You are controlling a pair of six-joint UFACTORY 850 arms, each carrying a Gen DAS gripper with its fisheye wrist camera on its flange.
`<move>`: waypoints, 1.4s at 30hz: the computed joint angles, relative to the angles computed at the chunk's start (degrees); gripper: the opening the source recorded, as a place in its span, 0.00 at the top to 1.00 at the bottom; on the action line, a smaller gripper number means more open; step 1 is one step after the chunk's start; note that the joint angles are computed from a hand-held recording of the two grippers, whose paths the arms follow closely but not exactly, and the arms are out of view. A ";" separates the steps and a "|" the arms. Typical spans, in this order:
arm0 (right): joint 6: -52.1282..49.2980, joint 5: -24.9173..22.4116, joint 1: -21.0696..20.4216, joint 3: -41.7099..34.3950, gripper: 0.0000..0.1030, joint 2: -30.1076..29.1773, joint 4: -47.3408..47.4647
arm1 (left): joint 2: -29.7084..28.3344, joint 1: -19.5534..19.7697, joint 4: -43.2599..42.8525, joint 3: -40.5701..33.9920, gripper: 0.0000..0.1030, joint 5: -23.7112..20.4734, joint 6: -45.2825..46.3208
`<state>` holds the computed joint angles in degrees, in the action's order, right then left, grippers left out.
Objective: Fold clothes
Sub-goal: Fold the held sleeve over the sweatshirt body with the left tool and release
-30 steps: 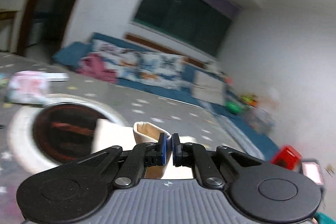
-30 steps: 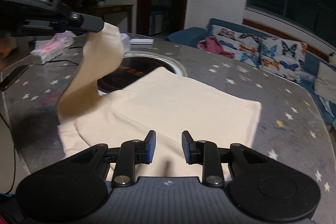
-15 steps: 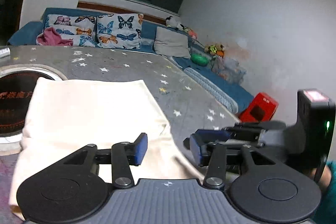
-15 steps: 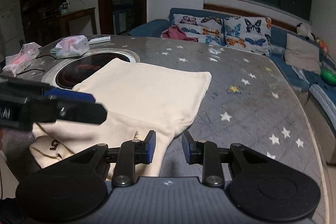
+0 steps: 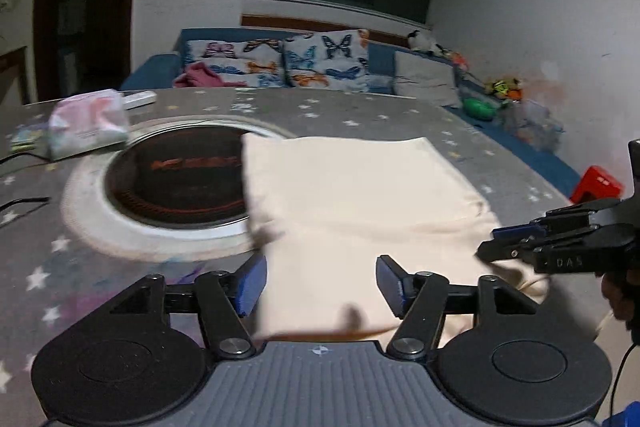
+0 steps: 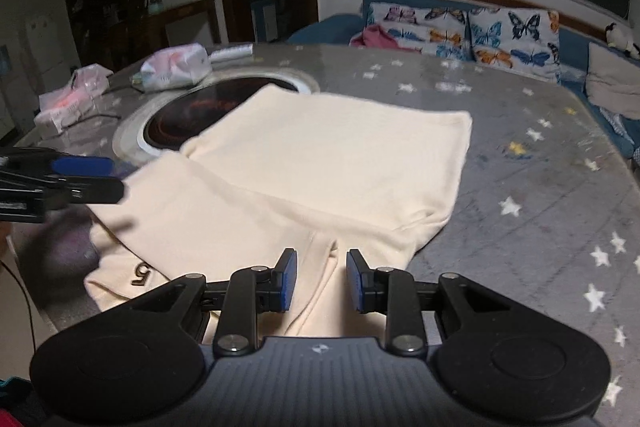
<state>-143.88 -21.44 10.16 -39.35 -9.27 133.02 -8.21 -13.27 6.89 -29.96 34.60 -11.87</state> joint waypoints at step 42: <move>-19.94 2.15 1.47 -1.12 0.92 1.61 17.57 | 1.04 3.49 6.35 -0.12 0.58 0.16 3.36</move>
